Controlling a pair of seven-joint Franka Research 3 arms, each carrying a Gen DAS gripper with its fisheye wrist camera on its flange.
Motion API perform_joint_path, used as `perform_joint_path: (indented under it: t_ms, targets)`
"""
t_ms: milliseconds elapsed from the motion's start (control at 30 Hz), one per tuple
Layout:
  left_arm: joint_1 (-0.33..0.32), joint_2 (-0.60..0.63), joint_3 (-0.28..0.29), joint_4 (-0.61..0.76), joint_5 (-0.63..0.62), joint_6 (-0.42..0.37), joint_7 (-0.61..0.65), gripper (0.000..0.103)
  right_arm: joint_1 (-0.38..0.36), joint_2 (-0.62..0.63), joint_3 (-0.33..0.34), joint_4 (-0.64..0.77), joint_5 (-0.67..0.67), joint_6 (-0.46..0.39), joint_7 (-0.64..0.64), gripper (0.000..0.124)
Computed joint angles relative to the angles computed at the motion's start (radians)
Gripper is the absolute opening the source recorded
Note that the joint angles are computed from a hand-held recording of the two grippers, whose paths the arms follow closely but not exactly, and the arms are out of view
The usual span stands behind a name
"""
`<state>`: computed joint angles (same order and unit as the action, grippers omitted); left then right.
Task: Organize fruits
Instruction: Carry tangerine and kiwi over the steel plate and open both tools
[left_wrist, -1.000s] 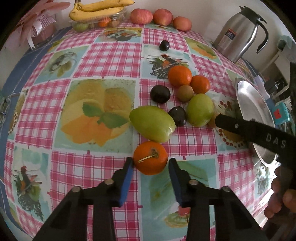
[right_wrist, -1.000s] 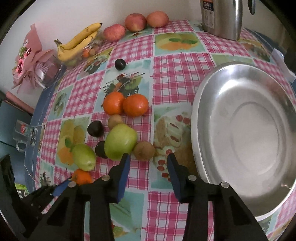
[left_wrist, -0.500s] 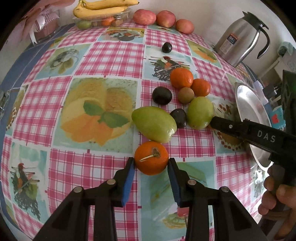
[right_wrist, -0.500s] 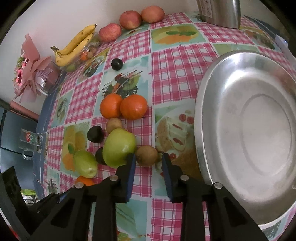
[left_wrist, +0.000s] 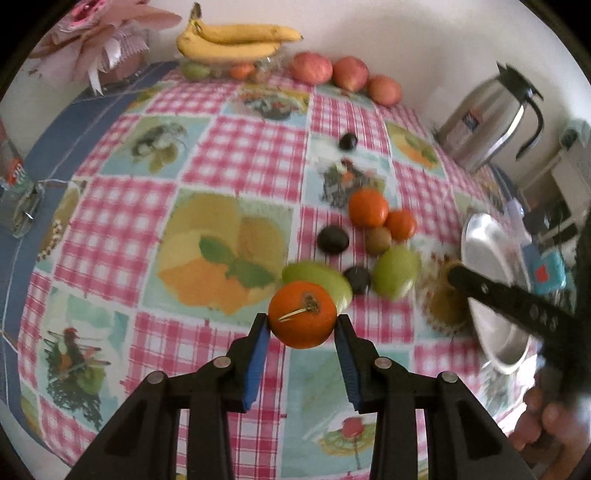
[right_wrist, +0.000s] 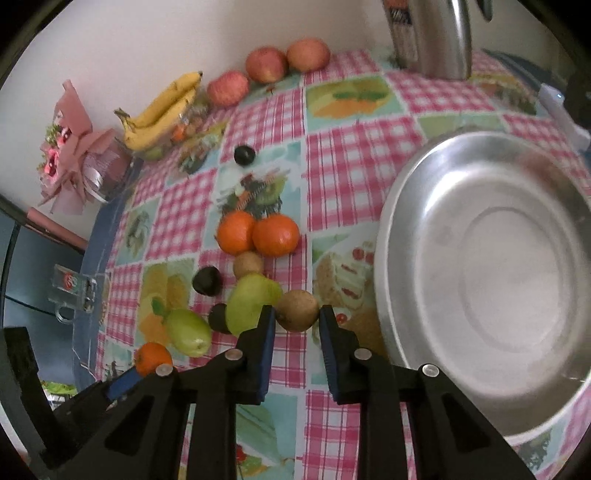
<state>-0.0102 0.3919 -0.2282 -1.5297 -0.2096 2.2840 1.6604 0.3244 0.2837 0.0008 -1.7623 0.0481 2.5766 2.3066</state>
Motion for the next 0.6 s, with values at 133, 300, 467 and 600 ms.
perform_joint_path:
  t_ms: [133, 300, 467, 600]
  targets:
    - [-0.031, 0.025, 0.02, 0.083, 0.055, 0.009, -0.086, 0.039, 0.02, -0.03, -0.025, 0.005, -0.079, 0.001, 0.062, 0.025]
    - [-0.076, 0.096, 0.026, 0.234, 0.148, -0.002, -0.191, 0.039, 0.022, -0.053, -0.042, 0.008, -0.165, 0.014, 0.14, 0.025]
    - [-0.108, 0.174, 0.011, 0.361, 0.168, -0.035, -0.249, 0.039, 0.001, -0.055, -0.043, 0.018, -0.202, -0.015, 0.182, 0.025]
    - [-0.144, 0.224, 0.005, 0.427, 0.188, -0.06, -0.281, 0.039, -0.008, -0.05, -0.05, 0.034, -0.247, -0.077, 0.2, 0.025]
